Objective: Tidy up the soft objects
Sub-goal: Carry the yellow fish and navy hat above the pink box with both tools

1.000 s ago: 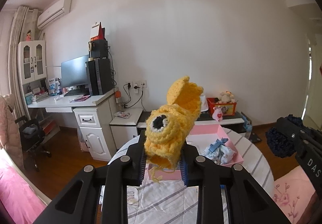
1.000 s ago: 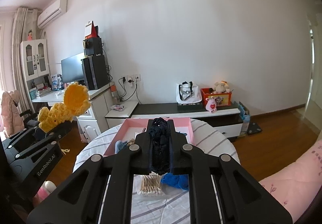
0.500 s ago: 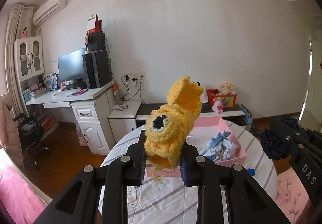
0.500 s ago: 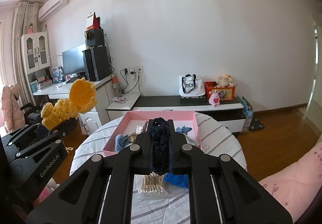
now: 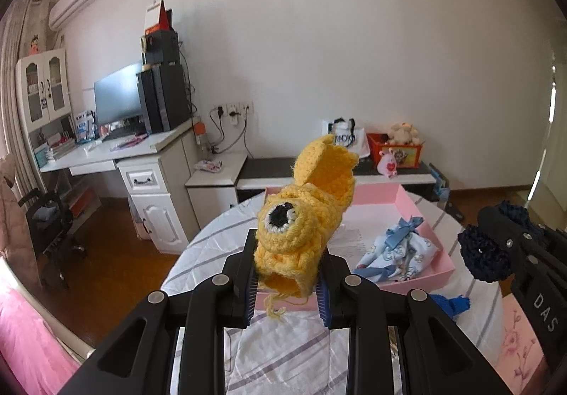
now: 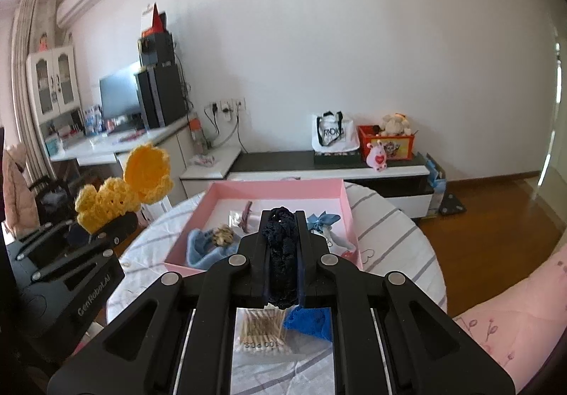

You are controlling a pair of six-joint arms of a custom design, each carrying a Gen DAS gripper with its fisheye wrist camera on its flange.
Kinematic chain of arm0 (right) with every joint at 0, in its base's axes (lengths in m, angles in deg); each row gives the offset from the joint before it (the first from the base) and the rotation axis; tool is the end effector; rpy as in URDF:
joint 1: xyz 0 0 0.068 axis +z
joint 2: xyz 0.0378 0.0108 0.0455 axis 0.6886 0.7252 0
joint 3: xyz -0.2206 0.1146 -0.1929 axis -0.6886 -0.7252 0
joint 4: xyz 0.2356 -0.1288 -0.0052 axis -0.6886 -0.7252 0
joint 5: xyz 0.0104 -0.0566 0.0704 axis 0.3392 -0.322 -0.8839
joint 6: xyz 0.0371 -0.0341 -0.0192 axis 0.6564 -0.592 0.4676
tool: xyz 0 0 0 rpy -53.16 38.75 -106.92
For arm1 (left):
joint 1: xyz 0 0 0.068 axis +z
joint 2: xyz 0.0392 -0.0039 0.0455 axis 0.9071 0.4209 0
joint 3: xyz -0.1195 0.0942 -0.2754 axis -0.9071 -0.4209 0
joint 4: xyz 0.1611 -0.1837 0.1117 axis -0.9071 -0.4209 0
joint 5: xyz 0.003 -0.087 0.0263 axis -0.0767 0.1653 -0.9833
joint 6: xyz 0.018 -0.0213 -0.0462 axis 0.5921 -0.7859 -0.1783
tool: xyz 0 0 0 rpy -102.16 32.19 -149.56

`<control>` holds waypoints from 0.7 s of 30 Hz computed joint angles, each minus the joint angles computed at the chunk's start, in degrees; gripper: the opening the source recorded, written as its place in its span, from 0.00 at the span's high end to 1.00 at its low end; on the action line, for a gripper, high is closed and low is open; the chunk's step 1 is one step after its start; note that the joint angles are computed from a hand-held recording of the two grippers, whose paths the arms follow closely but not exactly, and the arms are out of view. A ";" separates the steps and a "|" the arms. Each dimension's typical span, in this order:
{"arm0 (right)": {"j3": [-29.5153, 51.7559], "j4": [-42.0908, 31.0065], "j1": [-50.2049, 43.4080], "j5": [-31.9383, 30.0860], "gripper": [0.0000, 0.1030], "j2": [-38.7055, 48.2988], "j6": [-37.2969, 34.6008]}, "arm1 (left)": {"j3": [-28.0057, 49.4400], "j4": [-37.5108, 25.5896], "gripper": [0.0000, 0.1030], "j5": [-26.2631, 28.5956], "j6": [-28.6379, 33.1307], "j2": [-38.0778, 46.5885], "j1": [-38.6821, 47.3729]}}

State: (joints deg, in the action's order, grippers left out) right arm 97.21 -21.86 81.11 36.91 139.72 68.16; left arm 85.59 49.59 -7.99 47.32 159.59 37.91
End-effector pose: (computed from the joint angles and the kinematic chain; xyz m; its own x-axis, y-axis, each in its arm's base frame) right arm 0.2884 0.1959 0.1746 -0.4813 0.0456 -0.8754 0.0768 0.9970 0.0097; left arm 0.2825 -0.1315 0.1628 -0.5358 0.0539 -0.8426 0.0710 0.9973 0.0186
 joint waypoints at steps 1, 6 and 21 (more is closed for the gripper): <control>0.45 0.44 -0.56 -0.77 0.91 0.78 -0.34 | 1.99 -1.11 0.77 0.72 0.10 1.48 0.64; 3.98 0.82 -4.54 -6.65 0.91 6.01 -0.78 | 13.24 -7.28 0.77 3.35 1.54 8.60 3.27; 23.27 -10.16 -13.37 -16.46 0.90 21.17 -2.62 | 65.41 -37.88 0.76 9.99 5.36 39.20 9.61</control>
